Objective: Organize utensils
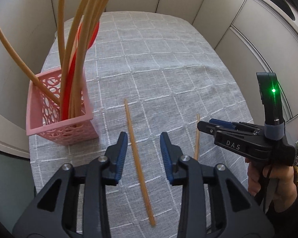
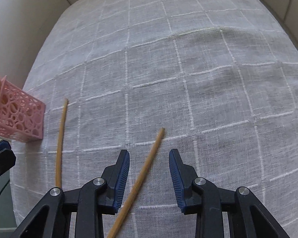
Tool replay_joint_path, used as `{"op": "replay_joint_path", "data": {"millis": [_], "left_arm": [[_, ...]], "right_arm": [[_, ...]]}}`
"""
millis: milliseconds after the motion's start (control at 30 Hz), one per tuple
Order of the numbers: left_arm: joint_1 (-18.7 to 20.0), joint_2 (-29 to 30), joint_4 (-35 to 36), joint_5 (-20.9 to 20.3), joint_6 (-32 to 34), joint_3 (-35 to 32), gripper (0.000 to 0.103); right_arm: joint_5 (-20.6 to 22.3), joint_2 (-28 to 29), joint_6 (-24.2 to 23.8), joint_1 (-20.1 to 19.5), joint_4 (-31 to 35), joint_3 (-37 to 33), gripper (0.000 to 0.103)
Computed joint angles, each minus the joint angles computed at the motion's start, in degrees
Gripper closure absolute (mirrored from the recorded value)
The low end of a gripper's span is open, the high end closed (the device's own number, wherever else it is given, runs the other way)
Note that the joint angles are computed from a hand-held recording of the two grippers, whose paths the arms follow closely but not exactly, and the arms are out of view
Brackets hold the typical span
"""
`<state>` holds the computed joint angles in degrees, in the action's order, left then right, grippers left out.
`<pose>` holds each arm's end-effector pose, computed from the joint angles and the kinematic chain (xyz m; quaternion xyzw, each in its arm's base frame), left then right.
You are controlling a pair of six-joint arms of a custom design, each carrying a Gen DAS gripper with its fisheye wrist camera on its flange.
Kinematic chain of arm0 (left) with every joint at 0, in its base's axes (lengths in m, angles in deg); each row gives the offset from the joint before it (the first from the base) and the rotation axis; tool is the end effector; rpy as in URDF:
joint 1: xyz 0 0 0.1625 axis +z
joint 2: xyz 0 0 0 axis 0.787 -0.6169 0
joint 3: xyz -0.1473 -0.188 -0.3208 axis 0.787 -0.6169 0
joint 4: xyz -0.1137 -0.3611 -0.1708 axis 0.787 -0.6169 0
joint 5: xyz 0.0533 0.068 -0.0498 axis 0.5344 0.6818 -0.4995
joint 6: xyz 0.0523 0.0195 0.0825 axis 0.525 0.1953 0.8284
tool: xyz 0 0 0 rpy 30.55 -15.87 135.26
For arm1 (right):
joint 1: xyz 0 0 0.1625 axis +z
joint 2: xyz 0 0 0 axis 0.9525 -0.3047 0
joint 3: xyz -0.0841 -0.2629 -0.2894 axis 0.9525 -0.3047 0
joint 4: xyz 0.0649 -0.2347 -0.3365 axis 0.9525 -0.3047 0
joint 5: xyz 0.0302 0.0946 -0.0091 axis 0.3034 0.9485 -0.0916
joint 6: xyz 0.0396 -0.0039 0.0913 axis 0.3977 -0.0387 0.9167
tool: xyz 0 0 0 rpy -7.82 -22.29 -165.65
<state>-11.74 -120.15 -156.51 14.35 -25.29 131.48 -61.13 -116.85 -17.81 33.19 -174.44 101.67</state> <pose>-0.3112 -0.5050 0.1999 0.2344 0.9330 -0.1275 0.2416 0.2116 -0.4963 0.2179 -0.0288 -0.9377 0.2002 0.2825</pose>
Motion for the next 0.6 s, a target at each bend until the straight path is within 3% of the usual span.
{"op": "replay_joint_path", "data": {"millis": [133, 300, 467, 600], "left_arm": [[0.8, 2.2, 1.0, 1.3, -2.0, -1.2, 0.056], [0.7, 6.3, 2.4, 6.0, -4.4, -2.5, 0.056], [1.0, 10.0, 2.6, 8.6, -5.0, -4.0, 0.056], [1.6, 11.9, 3.6, 9.9, -5.8, -5.3, 0.063]], "right_arm": [[-1.9, 1.9, 0.3, -0.7, 1.0, -0.5, 0.066], [-9.4, 4.5, -4.3, 1.9, -2.9, 0.3, 0.086], [-7.5, 2.6, -5.0, 1.1, -3.6, 1.6, 0.097], [-5.3, 1.1, -6.1, 0.2, -4.4, 2.7, 0.098]]}}
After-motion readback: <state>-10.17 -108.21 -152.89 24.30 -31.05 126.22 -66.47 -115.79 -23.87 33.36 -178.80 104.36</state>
